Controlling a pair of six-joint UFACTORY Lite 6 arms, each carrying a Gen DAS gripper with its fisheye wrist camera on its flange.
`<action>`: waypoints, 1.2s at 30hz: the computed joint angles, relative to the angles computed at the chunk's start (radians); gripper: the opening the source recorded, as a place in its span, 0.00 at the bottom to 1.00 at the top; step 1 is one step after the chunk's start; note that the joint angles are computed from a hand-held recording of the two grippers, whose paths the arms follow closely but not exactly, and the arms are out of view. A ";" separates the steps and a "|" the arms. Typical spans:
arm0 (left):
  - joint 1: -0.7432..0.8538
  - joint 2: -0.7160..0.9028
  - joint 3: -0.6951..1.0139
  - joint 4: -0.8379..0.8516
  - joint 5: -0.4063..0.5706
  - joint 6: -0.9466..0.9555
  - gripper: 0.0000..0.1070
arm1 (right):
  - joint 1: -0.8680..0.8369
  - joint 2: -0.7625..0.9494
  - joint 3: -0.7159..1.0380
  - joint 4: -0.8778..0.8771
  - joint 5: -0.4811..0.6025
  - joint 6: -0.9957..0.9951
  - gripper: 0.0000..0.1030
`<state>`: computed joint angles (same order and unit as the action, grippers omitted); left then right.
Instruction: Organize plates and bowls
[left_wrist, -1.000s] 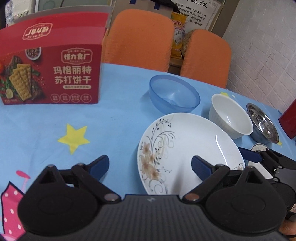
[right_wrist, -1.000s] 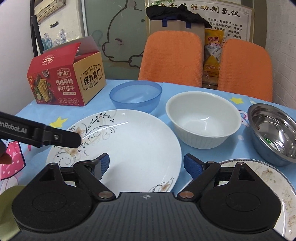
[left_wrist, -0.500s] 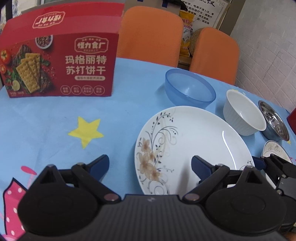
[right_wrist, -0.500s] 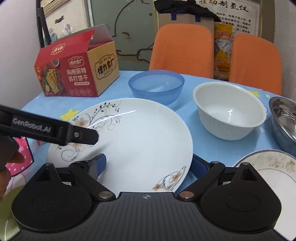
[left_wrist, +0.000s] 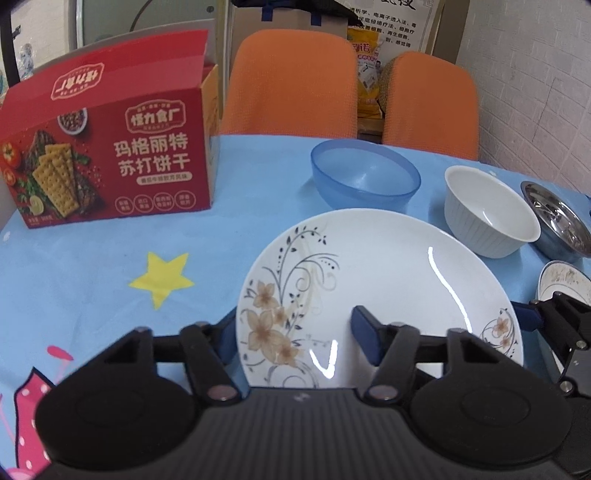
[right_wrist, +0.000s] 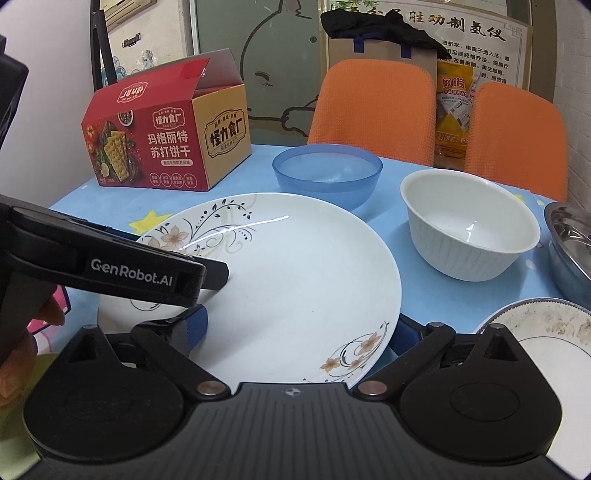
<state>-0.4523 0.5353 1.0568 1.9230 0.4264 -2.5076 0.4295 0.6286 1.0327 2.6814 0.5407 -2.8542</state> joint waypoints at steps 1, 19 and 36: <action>-0.007 0.013 0.027 -0.079 0.004 0.063 0.57 | 0.001 -0.004 -0.004 0.020 0.002 -0.009 1.00; -0.251 -0.478 -0.275 -0.471 0.186 0.318 0.44 | -0.019 -0.489 -0.417 -0.054 0.083 0.130 1.00; -0.735 -0.564 -0.588 -0.661 0.362 -0.101 0.44 | 0.157 -0.784 -0.873 0.149 0.111 0.028 1.00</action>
